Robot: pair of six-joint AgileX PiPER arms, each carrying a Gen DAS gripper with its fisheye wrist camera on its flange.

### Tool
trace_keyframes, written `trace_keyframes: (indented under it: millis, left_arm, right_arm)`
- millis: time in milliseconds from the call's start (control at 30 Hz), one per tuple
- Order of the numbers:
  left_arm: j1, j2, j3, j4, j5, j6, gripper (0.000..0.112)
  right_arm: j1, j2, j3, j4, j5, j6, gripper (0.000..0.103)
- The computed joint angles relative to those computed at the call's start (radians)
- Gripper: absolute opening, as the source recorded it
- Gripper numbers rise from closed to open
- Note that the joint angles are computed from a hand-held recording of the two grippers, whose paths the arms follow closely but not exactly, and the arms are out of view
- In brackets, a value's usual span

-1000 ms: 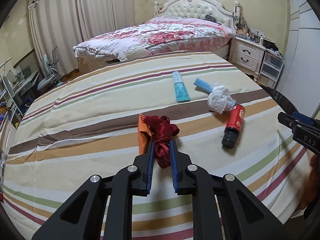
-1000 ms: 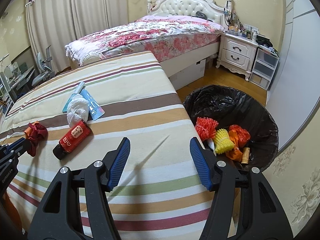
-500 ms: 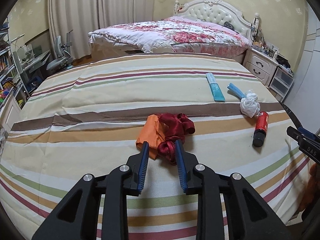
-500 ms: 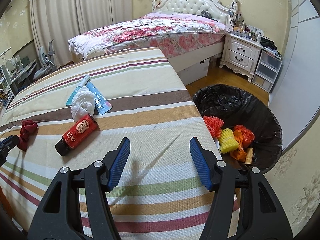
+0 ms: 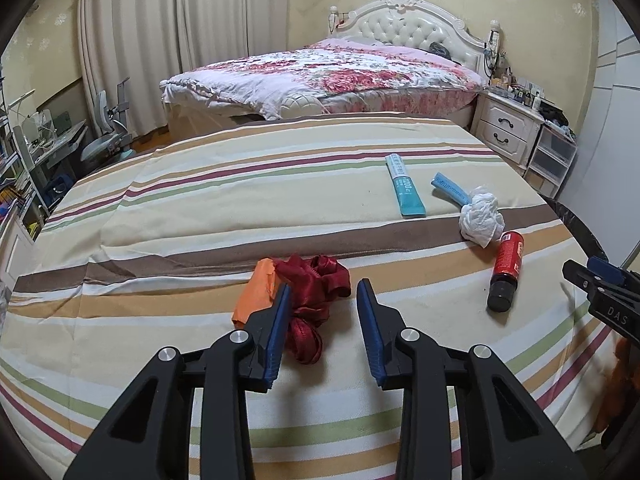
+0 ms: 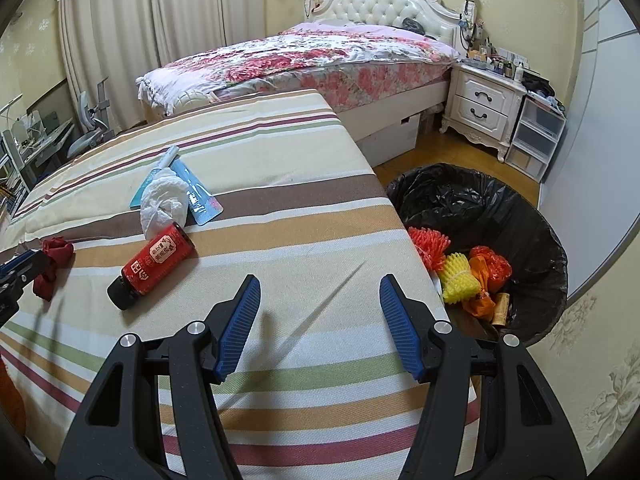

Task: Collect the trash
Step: 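Close the left tool on the dark red ribbon and lift it, then close the right tool on the white crumpled tissue and lift it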

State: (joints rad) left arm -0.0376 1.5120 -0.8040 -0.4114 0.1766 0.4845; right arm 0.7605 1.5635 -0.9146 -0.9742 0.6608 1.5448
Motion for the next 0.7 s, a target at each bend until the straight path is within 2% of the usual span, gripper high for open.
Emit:
trace_keyframes:
  millis: [200,267,333,467,533,700]
  left_arm:
    - [-0.028,0.036,-0.023,0.29,-0.006,-0.29,0.034]
    - [-0.034,0.042,-0.025,0.366,-0.007,-0.37,0.024]
    - [-0.036,0.052,-0.026,0.376,-0.008,-0.374,0.022]
    - [-0.052,0.047,-0.004,0.559,-0.038,-0.545,0.022]
    - [-0.051,0.042,-0.001,0.545,-0.039,-0.535,0.021]
    - [-0.021,0.01,0.003,0.315,-0.02,-0.331,0.021]
  right_arm:
    - [-0.008,0.002,0.009,-0.002,-0.017,0.004,0.061]
    - [-0.009,0.002,0.007,0.001,-0.016,-0.001,0.061]
    - [-0.009,0.002,0.007,0.002,-0.015,-0.002,0.061]
    - [-0.009,0.003,0.006,0.001,-0.015,-0.001,0.061]
    - [-0.009,0.002,0.007,0.0,-0.015,0.001,0.061]
    - [-0.006,0.003,0.008,-0.006,-0.014,0.007,0.061]
